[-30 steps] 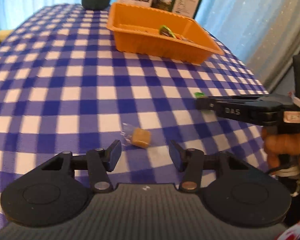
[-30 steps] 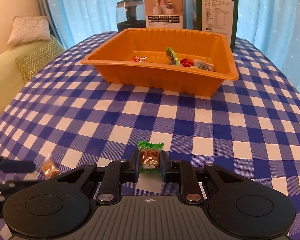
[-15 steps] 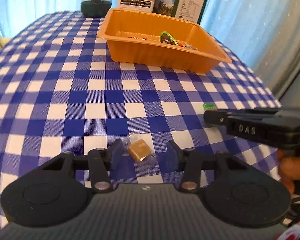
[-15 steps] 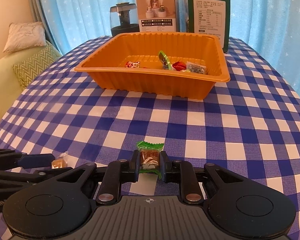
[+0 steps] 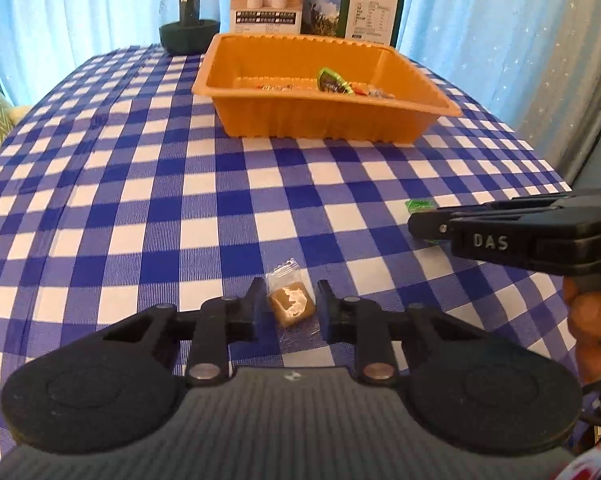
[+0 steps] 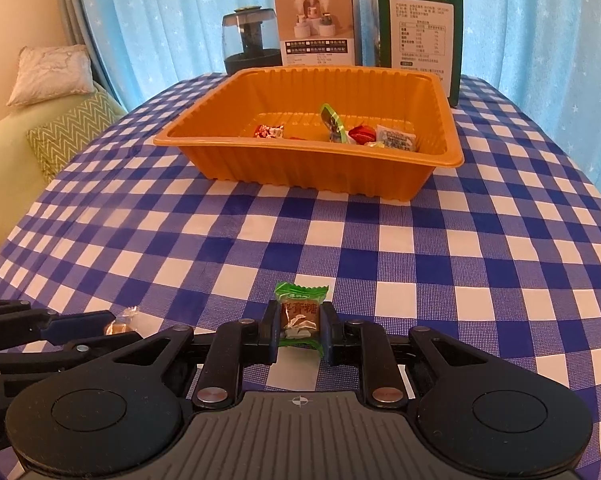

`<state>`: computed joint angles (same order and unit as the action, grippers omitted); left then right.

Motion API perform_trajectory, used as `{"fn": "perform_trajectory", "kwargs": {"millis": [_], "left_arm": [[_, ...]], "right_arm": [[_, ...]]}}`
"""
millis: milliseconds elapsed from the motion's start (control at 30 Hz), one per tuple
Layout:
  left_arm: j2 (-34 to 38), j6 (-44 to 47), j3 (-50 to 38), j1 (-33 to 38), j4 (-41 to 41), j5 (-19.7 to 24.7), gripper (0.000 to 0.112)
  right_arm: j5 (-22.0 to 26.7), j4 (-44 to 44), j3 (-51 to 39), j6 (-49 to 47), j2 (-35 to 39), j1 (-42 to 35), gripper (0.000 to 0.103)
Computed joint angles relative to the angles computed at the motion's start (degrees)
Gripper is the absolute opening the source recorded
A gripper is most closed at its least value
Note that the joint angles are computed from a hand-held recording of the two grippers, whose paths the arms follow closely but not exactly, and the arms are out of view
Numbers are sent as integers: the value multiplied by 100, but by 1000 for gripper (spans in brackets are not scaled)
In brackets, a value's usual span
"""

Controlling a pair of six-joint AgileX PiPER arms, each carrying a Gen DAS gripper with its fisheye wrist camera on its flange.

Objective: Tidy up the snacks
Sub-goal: 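Grasp the clear-wrapped caramel with the left tool while the right tool grasps the green-wrapped candy, then carry both wrapped sweets over the orange tray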

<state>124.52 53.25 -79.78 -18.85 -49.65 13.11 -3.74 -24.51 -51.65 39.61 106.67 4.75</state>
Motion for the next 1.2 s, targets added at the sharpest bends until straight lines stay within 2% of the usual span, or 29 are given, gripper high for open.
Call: {"fn": "perform_trajectory", "kwargs": {"millis": [233,400,567,900,967,1067,1200], "left_arm": [[-78,-412,-248,-36,265,150,23],[0,-1490,-739,-141,1230,308,23],[48,-1991,-1176,-240,1679,488,23],[282,-2304,-1914,-329,1866,890,23],[321,-2351,-2062,-350,1953,926,23],[383,-2426,-2309,-395,2165,921,23],[607,-2621,-2875,-371,2341,1127,23]], "right_arm": [[-156,-679,92,664,-246,-125,21],[-207,-925,130,947,-494,-234,21],[-157,-1272,121,1325,-709,-423,21],[-185,-3919,83,3937,-1035,-851,21],[-228,-4193,20,4207,-1029,-907,21],[-260,-4160,-53,4154,-1036,-960,21],[-265,-4455,-185,4410,-1023,-1047,21]]}}
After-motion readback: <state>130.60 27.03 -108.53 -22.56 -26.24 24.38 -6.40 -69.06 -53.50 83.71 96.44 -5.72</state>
